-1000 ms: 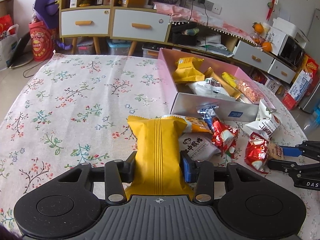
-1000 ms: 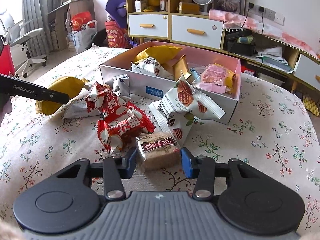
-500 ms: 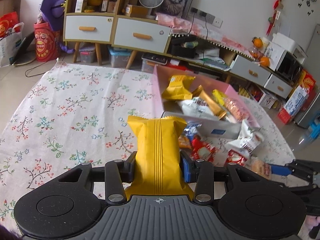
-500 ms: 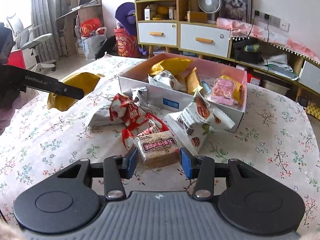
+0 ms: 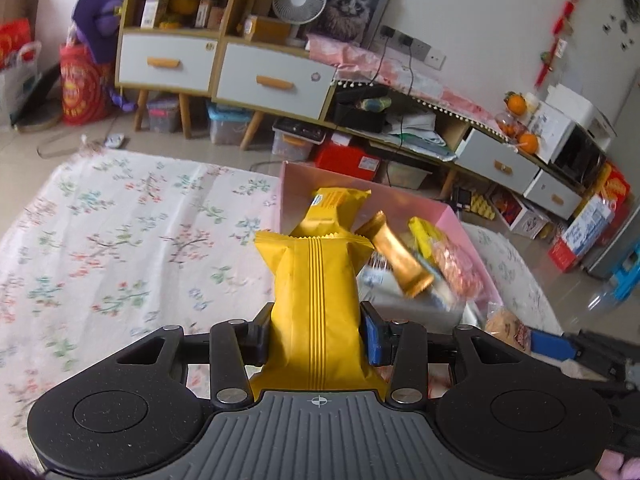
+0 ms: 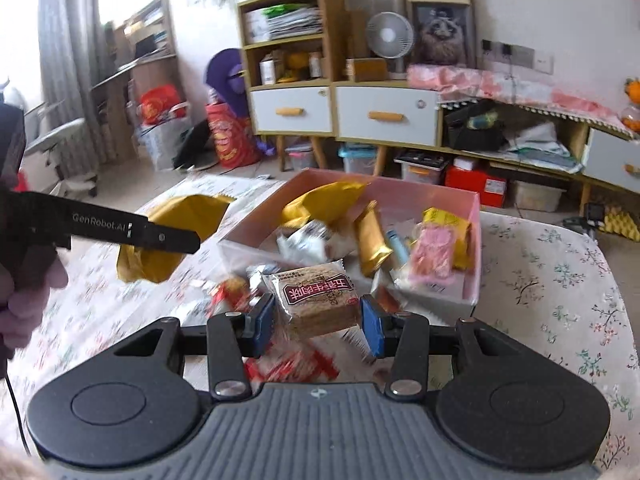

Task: Organize snacks
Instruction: 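Carry the yellow bag and brown cake bar into the pink box and release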

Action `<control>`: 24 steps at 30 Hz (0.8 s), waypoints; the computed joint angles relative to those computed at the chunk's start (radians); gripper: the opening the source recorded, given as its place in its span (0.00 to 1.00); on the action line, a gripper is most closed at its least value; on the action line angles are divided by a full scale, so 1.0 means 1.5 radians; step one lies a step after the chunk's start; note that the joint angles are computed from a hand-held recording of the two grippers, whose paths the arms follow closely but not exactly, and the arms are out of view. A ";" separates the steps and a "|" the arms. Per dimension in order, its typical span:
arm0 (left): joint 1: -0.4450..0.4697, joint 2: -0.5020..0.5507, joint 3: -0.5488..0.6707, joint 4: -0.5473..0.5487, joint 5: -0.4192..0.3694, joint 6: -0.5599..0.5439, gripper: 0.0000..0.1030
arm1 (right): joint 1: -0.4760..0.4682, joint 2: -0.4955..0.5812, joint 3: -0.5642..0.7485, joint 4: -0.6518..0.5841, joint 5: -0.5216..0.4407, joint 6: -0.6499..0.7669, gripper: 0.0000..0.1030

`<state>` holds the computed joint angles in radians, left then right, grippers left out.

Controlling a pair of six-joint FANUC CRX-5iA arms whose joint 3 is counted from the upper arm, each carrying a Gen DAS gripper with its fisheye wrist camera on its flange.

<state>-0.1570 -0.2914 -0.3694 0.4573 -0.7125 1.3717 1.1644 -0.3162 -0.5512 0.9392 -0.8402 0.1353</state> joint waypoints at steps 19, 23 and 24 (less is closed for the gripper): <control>-0.034 0.152 0.063 0.061 0.074 -0.064 0.39 | -0.125 0.090 0.062 -0.053 0.059 0.012 0.41; -0.040 0.145 -0.001 0.184 0.147 -0.185 0.39 | -0.127 0.096 0.066 -0.057 0.064 0.031 0.41; -0.042 0.143 -0.017 0.226 0.160 -0.220 0.39 | -0.128 0.098 0.068 -0.057 0.065 0.030 0.41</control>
